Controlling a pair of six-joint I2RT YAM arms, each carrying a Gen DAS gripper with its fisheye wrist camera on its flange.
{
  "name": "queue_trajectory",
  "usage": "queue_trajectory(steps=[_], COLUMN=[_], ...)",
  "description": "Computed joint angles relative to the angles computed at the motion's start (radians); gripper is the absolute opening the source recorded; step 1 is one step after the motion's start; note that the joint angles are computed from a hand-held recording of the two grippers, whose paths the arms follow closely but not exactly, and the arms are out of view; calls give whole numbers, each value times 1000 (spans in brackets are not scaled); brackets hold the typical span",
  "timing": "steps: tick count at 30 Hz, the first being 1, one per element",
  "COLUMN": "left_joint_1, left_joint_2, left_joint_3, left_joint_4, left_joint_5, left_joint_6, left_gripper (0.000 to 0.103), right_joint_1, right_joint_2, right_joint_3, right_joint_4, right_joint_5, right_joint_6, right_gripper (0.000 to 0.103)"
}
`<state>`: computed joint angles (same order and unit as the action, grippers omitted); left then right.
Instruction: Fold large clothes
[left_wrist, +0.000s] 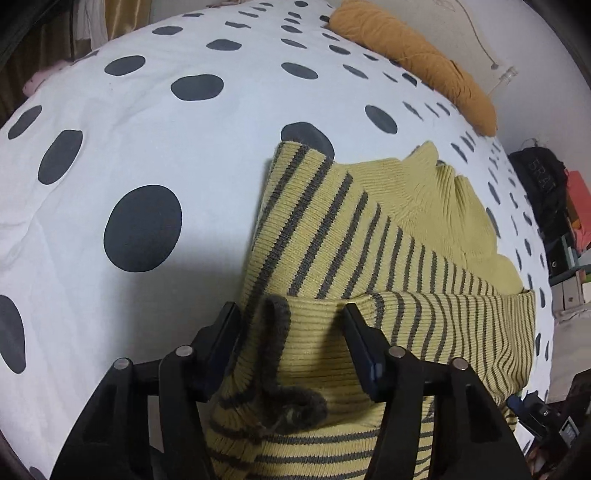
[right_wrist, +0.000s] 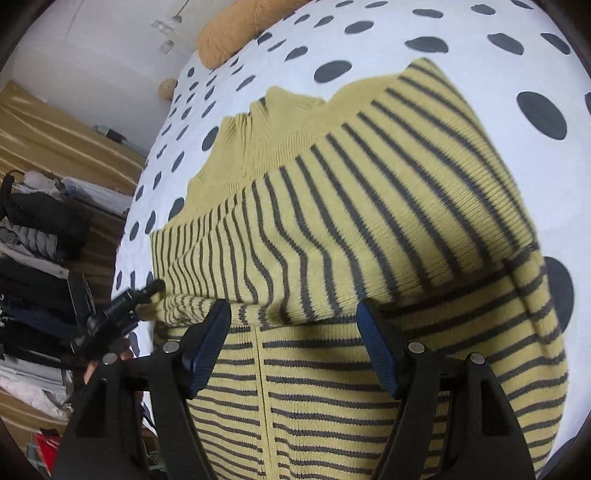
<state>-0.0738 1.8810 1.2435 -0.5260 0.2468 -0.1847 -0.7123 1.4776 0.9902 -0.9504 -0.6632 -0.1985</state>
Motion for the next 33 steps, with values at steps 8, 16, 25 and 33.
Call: queue_trajectory(steps=[8, 16, 25, 33], left_joint_1=[-7, -20, -4, -41], left_joint_2=[-113, -98, -86, -108], left_joint_3=[16, 172, -1, -42], left_joint_4=[-50, -128, -104, -124], left_joint_5=[-6, -62, 4, -27], left_joint_6=[4, 66, 56, -6], left_gripper=[15, 4, 56, 12], right_joint_1=[24, -21, 0, 31], right_joint_2=[4, -3, 6, 4], right_joint_3=[-17, -16, -19, -34], right_joint_4=[33, 31, 29, 43], right_joint_5=[15, 10, -5, -12], right_joint_6=[40, 35, 50, 80], right_gripper=[71, 71, 71, 71])
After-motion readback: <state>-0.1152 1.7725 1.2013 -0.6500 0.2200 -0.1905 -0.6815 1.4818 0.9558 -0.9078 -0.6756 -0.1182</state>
